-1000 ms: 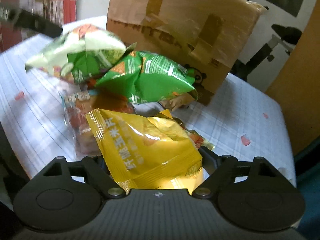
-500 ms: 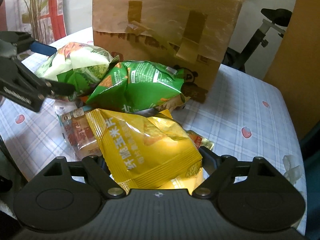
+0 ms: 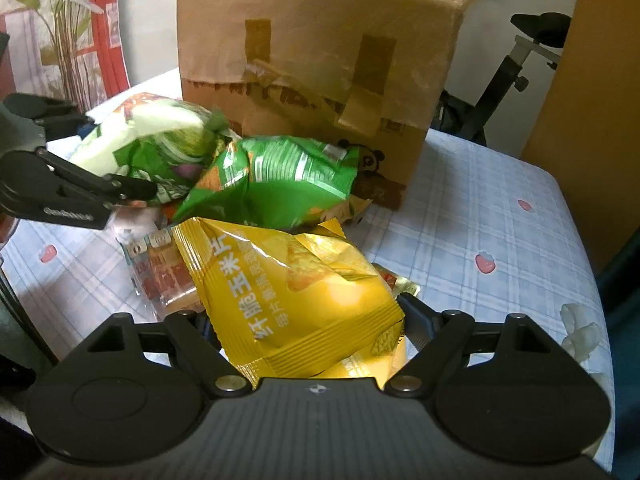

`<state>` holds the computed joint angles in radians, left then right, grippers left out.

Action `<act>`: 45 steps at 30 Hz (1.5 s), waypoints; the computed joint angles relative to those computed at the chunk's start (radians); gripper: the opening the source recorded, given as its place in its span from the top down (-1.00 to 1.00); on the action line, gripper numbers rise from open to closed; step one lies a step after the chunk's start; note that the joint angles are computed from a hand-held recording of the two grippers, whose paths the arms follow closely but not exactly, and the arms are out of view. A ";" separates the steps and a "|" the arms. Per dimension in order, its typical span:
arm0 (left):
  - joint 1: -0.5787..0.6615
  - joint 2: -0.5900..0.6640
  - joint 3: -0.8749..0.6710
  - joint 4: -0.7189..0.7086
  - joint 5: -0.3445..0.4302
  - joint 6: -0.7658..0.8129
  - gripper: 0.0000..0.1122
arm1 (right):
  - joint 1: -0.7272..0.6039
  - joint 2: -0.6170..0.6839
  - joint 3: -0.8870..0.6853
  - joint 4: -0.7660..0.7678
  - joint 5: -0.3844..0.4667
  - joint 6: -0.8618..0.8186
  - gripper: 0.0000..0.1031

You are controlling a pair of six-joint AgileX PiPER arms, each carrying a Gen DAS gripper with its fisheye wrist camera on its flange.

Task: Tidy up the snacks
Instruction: 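Carry the white-green bag with the left tool into the box while the right tool carries the yellow bag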

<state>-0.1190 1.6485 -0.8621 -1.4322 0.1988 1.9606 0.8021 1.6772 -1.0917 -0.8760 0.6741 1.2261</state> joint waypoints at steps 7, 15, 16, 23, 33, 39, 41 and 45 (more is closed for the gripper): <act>0.101 -0.145 0.011 0.133 0.143 -0.180 -0.19 | 0.024 -0.069 0.011 -0.022 0.048 0.056 -0.64; 0.208 -0.208 -0.066 0.224 0.305 -0.380 -0.19 | 0.048 -0.132 -0.007 -0.065 0.129 0.088 -0.64; 0.214 -0.217 -0.072 0.232 0.315 -0.405 -0.19 | 0.048 -0.139 -0.009 -0.077 0.136 0.095 -0.64; 0.191 -0.214 -0.129 0.161 0.331 -0.435 -0.19 | 0.032 -0.182 -0.085 -0.166 0.118 0.073 -0.64; 0.126 -0.110 -0.353 0.145 0.296 -0.573 -0.20 | -0.085 -0.052 -0.370 -0.250 -0.003 -0.096 -0.64; 0.048 0.076 -0.635 0.361 0.243 -0.869 -0.20 | -0.210 0.133 -0.620 -0.222 -0.131 -0.173 -0.64; 0.035 0.140 -0.728 0.447 0.253 -0.987 -0.20 | -0.250 0.202 -0.713 -0.146 -0.159 -0.216 -0.64; 0.039 0.284 -0.934 0.531 0.346 -1.178 -0.20 | -0.313 0.340 -0.903 0.072 -0.168 -0.342 -0.64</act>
<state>-0.0801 1.9324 -1.7960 -0.9016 0.5449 0.7822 0.4889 2.0172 -1.9947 -0.8040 0.5058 0.8841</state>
